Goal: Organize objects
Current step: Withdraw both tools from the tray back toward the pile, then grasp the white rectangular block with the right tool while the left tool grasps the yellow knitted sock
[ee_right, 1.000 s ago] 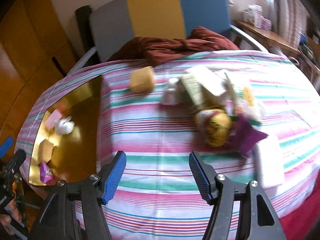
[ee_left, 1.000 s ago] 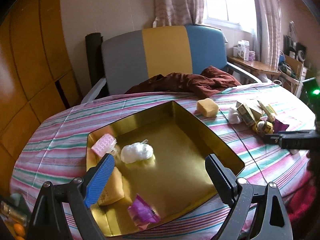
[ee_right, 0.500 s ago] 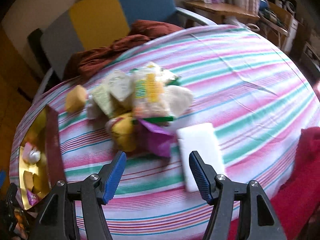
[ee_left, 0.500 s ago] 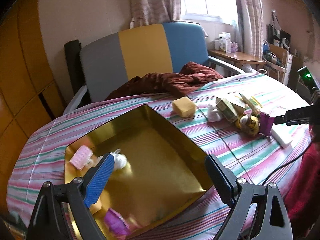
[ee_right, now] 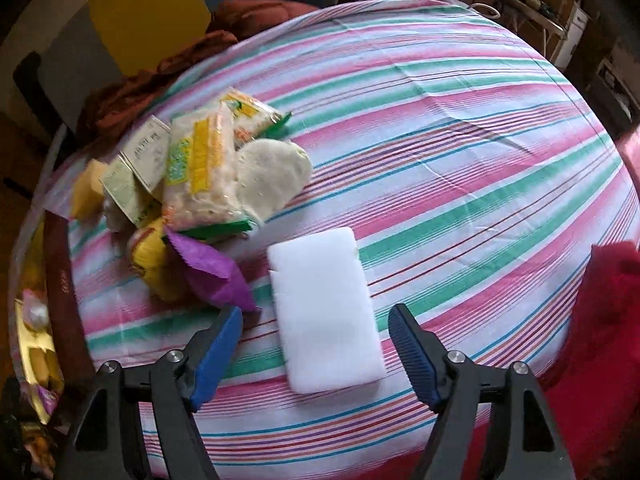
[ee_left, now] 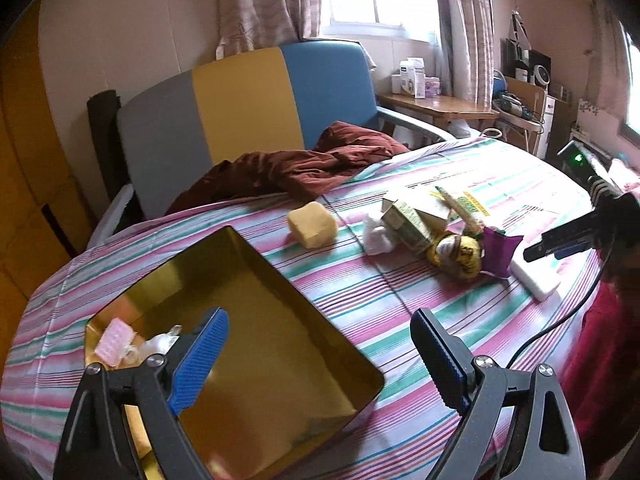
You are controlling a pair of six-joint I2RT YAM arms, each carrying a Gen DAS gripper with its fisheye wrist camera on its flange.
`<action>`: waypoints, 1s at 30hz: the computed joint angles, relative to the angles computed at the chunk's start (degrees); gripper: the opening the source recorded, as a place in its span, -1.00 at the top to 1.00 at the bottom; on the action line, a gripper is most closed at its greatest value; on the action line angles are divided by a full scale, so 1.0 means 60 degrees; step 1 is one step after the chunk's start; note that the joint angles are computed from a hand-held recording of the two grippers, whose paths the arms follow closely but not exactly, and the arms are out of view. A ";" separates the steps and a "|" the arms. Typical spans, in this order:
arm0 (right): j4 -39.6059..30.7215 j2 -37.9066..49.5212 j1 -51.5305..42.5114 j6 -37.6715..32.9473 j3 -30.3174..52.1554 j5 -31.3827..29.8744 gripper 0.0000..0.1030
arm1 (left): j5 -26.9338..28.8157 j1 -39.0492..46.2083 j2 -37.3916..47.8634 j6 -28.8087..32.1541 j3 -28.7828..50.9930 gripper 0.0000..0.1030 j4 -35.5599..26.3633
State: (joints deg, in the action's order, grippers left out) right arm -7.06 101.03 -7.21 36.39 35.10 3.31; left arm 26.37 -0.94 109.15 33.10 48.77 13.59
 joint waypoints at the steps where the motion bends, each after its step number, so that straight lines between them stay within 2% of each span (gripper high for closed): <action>1: -0.0150 0.0144 -0.0005 -0.0082 0.0125 0.0120 -0.53 | 0.0016 -0.0071 0.0029 -0.0035 0.0060 -0.80 -0.0097; 9: -0.0489 0.1415 -0.0555 -0.0361 0.0777 -0.0743 -0.53 | 0.0103 -0.0693 0.0273 -0.0360 0.0680 -0.80 -0.0997; 13: -0.0743 0.1797 -0.0496 -0.0469 0.1091 -0.0820 -0.53 | 0.0190 -0.1127 0.0457 -0.0604 0.1090 -0.80 -0.1542; 16: -0.0861 0.1788 -0.0373 -0.0402 0.1124 -0.0618 -0.23 | 0.0353 -0.1417 0.0813 -0.0845 0.1641 -0.79 -0.2190; 19: -0.0439 0.1473 -0.0494 -0.0287 0.0716 -0.0771 -0.12 | 0.0370 -0.1738 0.1328 -0.1064 0.2305 -0.65 -0.2843; 25: 0.0601 0.0504 -0.0620 0.0293 -0.0304 -0.0747 -0.12 | 0.0340 -0.2256 0.2775 -0.1771 0.4136 -0.28 -0.4483; 30: 0.1889 -0.0340 -0.0736 0.0702 -0.1282 -0.0871 -0.12 | 0.0599 -0.2571 0.3837 -0.2672 0.5455 -0.27 -0.5401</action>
